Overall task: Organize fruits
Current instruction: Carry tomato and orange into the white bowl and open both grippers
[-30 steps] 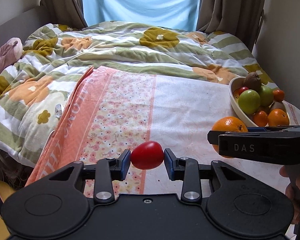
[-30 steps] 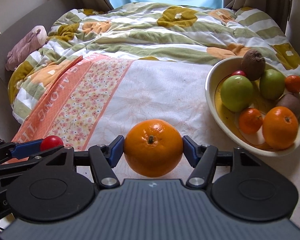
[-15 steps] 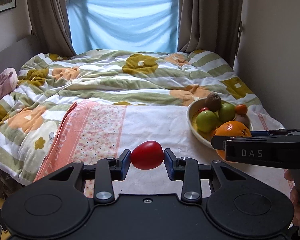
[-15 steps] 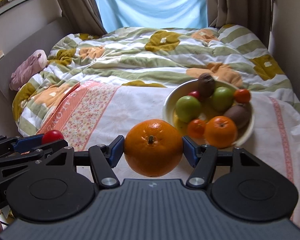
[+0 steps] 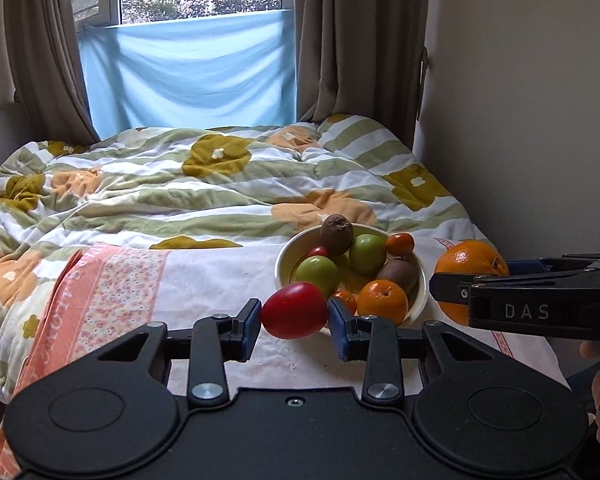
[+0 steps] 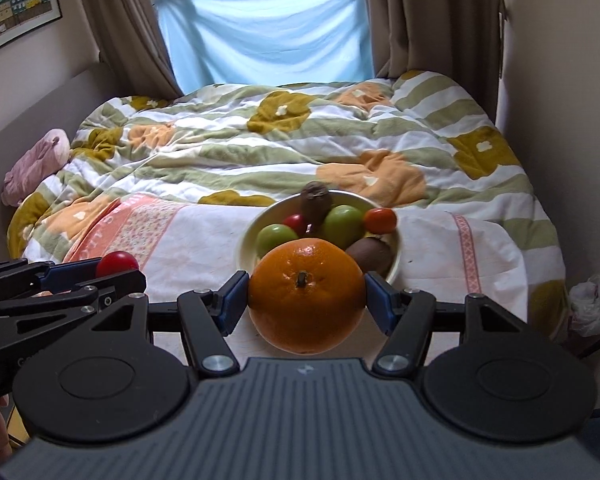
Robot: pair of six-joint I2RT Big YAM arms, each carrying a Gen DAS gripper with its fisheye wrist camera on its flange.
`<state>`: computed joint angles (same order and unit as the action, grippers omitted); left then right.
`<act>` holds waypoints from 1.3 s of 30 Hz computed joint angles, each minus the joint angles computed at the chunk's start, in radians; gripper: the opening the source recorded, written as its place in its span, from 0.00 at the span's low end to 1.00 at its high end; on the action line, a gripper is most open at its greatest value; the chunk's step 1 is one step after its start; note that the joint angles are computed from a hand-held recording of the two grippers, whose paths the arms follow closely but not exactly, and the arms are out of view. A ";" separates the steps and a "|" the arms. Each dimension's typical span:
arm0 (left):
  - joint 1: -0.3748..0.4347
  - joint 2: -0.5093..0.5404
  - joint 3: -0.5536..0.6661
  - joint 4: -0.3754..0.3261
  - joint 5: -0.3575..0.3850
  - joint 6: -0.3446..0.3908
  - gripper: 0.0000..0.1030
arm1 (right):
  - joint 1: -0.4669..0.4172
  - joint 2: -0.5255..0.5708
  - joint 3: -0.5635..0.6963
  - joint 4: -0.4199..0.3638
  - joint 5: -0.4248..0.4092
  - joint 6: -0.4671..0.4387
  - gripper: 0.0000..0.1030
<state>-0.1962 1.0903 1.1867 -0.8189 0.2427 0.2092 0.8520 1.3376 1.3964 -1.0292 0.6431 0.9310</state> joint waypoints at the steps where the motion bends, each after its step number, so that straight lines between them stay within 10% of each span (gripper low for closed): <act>1: -0.009 0.016 0.012 0.004 -0.001 0.003 0.39 | -0.009 -0.003 -0.002 -0.002 -0.001 0.003 0.75; 27: -0.144 0.477 0.289 0.024 0.051 0.322 0.40 | -0.271 0.116 0.030 0.011 -0.108 0.089 0.75; 31: -0.139 0.471 0.276 0.046 0.063 0.330 0.94 | -0.280 0.123 0.033 0.009 -0.114 0.097 0.75; 39: -0.081 0.439 0.273 0.020 0.086 0.279 0.96 | -0.278 0.149 0.063 0.024 -0.133 0.058 0.75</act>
